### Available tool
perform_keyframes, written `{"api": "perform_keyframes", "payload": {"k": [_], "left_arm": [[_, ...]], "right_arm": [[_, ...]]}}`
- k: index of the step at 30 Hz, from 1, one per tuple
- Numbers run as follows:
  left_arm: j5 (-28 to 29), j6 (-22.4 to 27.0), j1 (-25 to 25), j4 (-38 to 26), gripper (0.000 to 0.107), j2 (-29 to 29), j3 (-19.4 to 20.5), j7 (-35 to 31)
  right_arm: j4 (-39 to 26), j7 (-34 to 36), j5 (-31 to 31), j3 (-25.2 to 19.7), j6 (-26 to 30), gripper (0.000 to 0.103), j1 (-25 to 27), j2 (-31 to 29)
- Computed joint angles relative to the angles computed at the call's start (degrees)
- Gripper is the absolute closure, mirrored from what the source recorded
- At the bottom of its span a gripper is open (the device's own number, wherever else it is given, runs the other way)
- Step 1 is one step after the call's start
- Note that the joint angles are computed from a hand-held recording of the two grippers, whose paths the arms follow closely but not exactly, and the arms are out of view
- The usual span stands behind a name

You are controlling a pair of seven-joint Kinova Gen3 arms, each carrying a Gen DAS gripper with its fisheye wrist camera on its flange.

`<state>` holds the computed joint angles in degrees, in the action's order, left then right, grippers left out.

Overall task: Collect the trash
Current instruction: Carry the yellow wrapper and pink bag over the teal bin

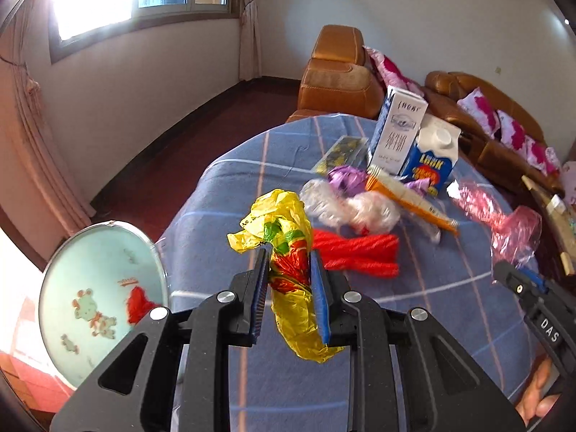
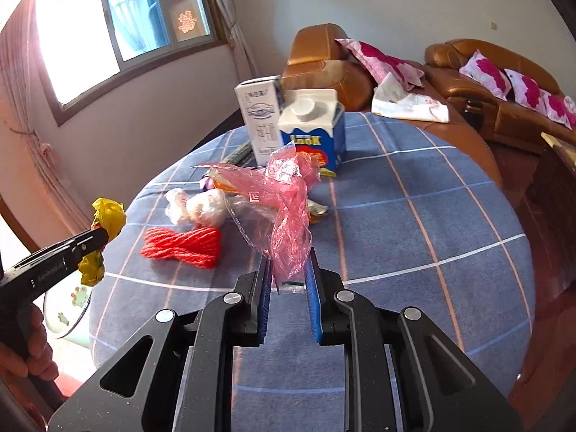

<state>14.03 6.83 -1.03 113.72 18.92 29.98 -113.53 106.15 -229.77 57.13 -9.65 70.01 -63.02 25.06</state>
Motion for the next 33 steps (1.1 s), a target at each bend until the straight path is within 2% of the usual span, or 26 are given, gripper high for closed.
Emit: {"api": "perform_keyframes", "payload": {"k": [3, 7, 10, 13, 22, 33], "left_arm": [[0.07, -0.16, -2.04, 1.88, 0.084, -1.63, 0.79, -0.64], [-0.86, -1.29, 0.02, 4.31, 0.084, -4.35, -3.34, -0.08], [-1.82, -2.22, 0.3, 5.94, 0.084, -5.65, -5.01, 0.5], [-2.37, -2.94, -2.04, 7.32, 0.084, -6.58, -4.18, 0.6], [-3.26, -4.43, -13.04, 10.15, 0.084, -7.91, 3.22, 0.11], [-6.34, -5.52, -19.53, 11.09, 0.084, -7.95, 4.51, 2.54]], "right_arm": [[-2.16, 2.24, 0.22, -0.08, -0.22, 0.084, -0.09, 1.11], [-5.12, 5.25, 0.19, 0.48, -0.79, 0.084, -0.59, 2.66], [-7.24, 7.3, 0.19, 1.1, -1.48, 0.084, -1.18, 3.76], [-9.62, 9.67, 0.28, 1.76, -1.53, 0.084, -2.26, 4.87], [-15.96, 16.63, 0.34, 4.05, -3.86, 0.084, -3.91, 7.88], [-22.94, 25.1, -1.19, 7.09, -8.5, 0.084, -4.44, 11.3]]}}
